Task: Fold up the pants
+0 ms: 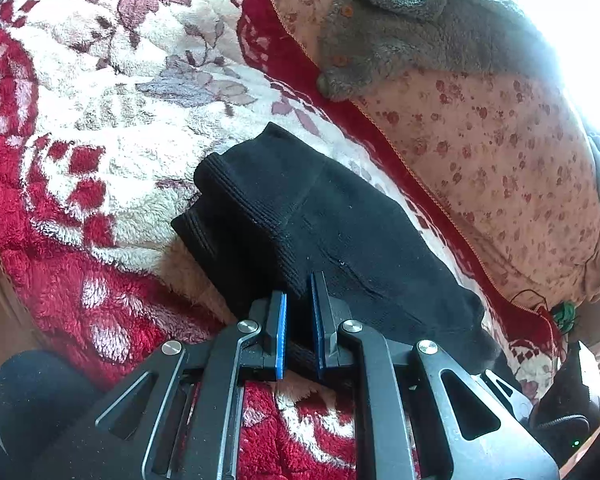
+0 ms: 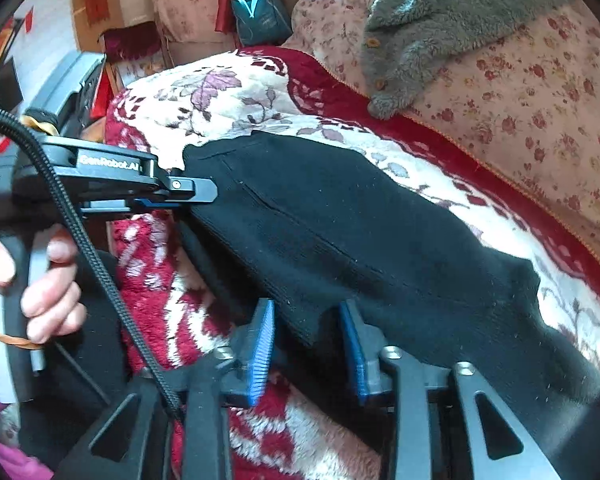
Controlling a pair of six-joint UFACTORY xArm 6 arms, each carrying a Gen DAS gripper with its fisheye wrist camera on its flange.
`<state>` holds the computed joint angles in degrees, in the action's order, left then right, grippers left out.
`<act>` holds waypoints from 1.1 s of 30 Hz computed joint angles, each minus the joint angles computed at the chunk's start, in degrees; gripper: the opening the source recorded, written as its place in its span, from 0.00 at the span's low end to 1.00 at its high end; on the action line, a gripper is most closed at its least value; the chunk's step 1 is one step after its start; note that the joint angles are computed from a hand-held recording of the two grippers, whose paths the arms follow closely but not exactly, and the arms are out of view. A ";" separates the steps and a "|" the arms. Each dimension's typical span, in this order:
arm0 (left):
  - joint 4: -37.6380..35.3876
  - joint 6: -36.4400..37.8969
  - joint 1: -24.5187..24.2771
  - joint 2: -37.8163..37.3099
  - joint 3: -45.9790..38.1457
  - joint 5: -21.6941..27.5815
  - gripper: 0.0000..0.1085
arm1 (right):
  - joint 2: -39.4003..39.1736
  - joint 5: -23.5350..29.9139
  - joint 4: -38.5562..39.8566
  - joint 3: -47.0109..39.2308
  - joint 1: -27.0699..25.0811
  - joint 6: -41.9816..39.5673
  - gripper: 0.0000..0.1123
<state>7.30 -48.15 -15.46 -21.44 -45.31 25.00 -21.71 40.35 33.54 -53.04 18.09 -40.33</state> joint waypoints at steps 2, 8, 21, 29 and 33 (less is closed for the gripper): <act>0.52 -0.15 -0.07 -0.50 0.08 0.13 0.09 | -0.19 2.68 1.72 -0.86 -0.66 -0.74 0.10; 7.62 -5.42 -0.79 -2.48 1.32 0.66 0.09 | -1.27 9.18 6.51 -1.54 -2.68 -4.00 0.06; 20.42 -18.14 -2.26 -6.34 0.77 7.89 0.20 | -2.78 14.13 16.44 -2.71 -14.59 -5.41 0.40; 23.09 -16.56 -6.39 -3.76 -3.42 8.70 0.23 | -4.12 15.93 16.94 -2.61 -25.41 -4.02 0.40; 17.20 -11.74 -9.25 0.54 -6.14 7.11 0.27 | -5.57 15.71 16.53 -1.47 -30.20 -1.86 0.41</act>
